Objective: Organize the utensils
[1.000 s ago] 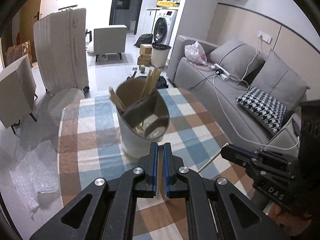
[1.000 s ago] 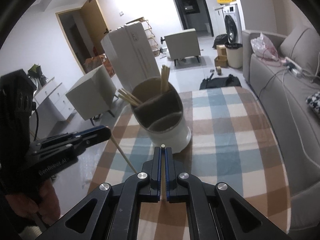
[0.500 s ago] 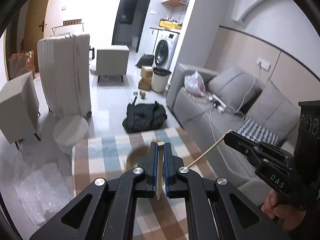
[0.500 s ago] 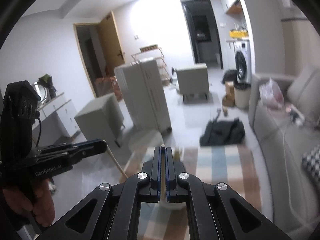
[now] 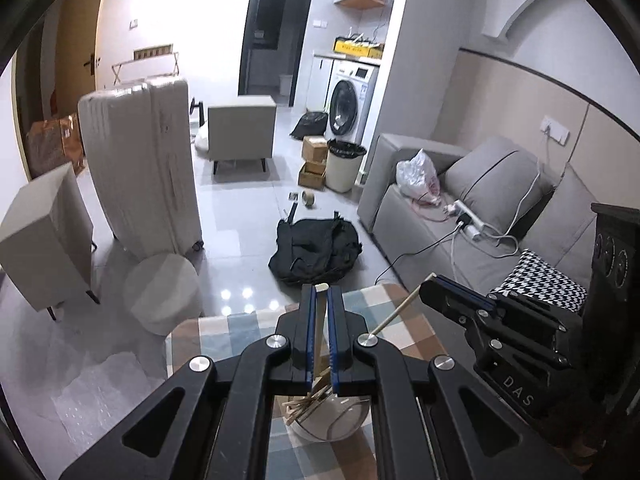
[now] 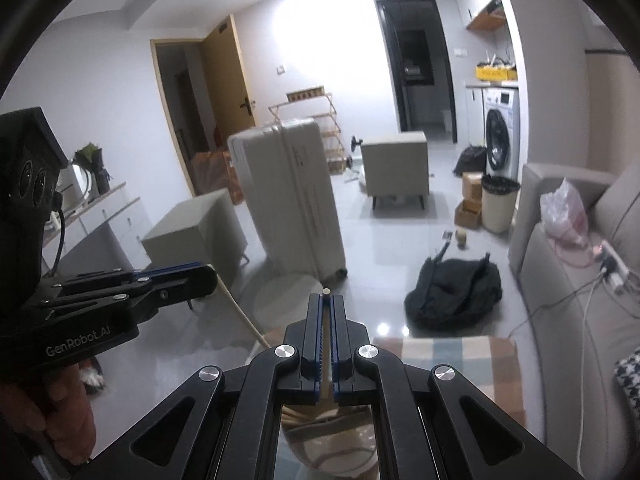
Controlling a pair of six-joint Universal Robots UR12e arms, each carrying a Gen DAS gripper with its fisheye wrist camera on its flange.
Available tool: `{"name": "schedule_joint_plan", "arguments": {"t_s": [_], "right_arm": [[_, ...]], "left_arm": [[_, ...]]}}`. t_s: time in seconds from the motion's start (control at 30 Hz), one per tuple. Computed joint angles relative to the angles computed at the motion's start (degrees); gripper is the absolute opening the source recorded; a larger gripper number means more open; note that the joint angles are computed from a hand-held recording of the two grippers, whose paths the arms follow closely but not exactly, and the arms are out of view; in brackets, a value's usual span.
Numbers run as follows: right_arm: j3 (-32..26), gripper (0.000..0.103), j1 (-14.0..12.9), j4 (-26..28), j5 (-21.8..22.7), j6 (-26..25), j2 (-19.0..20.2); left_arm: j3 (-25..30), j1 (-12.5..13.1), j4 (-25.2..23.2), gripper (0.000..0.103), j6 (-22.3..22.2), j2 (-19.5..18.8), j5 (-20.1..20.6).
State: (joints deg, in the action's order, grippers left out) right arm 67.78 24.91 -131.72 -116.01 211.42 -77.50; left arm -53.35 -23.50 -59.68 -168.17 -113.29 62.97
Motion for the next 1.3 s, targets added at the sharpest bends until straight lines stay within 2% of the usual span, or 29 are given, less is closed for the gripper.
{"name": "schedule_joint_plan", "arguments": {"t_s": [0.2, 0.27, 0.37, 0.4, 0.43, 0.47, 0.5, 0.53, 0.6, 0.67, 0.73, 0.83, 0.87, 0.97, 1.03, 1.13, 1.3], "right_arm": [[2.64, 0.002, -1.07, 0.94, 2.55, 2.19, -0.41], [3.37, 0.003, -1.39, 1.06, 3.90, 2.75, -0.41], [4.39, 0.006, -2.00, 1.75, 6.56, 3.92, -0.62], [4.93, 0.006, -2.12, 1.41, 6.90, 4.41, -0.83], [5.60, 0.007, -2.34, 0.80, 7.89, 5.00, -1.15], [6.26, 0.009, -2.52, 0.47, 8.51, 5.75, -1.51], [6.68, 0.020, -2.55, 0.85, 8.13, 6.87, -1.79], [7.07, 0.024, -2.57, 1.10, 7.97, 7.75, -2.07], [8.40, 0.024, -2.49, 0.15, 8.06, 9.27, -2.99], [8.77, 0.028, -1.87, 0.68, 6.72, 10.39, -3.54], [9.35, 0.039, -1.29, 0.31, 5.73, 11.09, -4.09], [10.72, 0.040, -0.04, -0.47, 3.98, 12.99, -5.38], [11.18, 0.042, 0.51, -1.11, 3.48, 13.65, -5.86], [12.14, 0.054, 2.08, -2.93, 1.35, 14.36, -6.78], [12.79, 0.063, 3.34, -5.05, -0.27, 13.71, -7.28], [13.00, 0.066, 5.34, -6.73, -3.14, 13.02, -7.73], [12.78, 0.075, 8.37, -8.40, -7.55, 12.59, -8.00]], "left_arm": [[-1.92, 0.21, -0.70, 0.001, 0.68, -0.15, -0.16], [-1.66, 0.40, -2.75, 0.001, 1.44, -0.35, -1.26], [-0.71, 0.25, -6.19, 0.005, 2.36, -0.68, -0.09], [-0.48, 0.27, -6.75, 0.011, 2.19, -0.74, 0.21], [-0.58, 0.35, -6.70, 0.025, 1.82, -0.63, 0.29], [-1.00, 0.47, -5.97, 0.034, 1.31, -0.35, 0.46], [-1.76, 0.63, -4.61, 0.049, 0.57, 0.09, 0.48], [-2.25, 0.71, -3.60, 0.052, 0.08, 0.40, 0.52], [-2.90, 0.75, -2.49, 0.053, -0.72, 0.97, 1.82], [-3.85, 0.99, -2.07, 0.054, -1.42, 1.91, 2.57], [-5.03, 0.83, -0.06, 0.057, -1.43, 2.65, 4.28], [-7.52, 0.93, 2.99, 0.068, -2.17, 4.57, 5.42], [-8.33, 1.09, 3.83, 0.069, -2.89, 5.21, 5.59], [-10.61, 1.33, 5.58, 0.071, -4.97, 7.37, 6.40], [-11.89, 1.23, 7.46, 0.076, -6.01, 8.22, 7.27], [-14.41, 1.14, 10.41, 0.083, -7.72, 10.08, 9.15], [-16.83, 1.32, 11.01, 0.084, -9.94, 12.25, 9.31]]}}
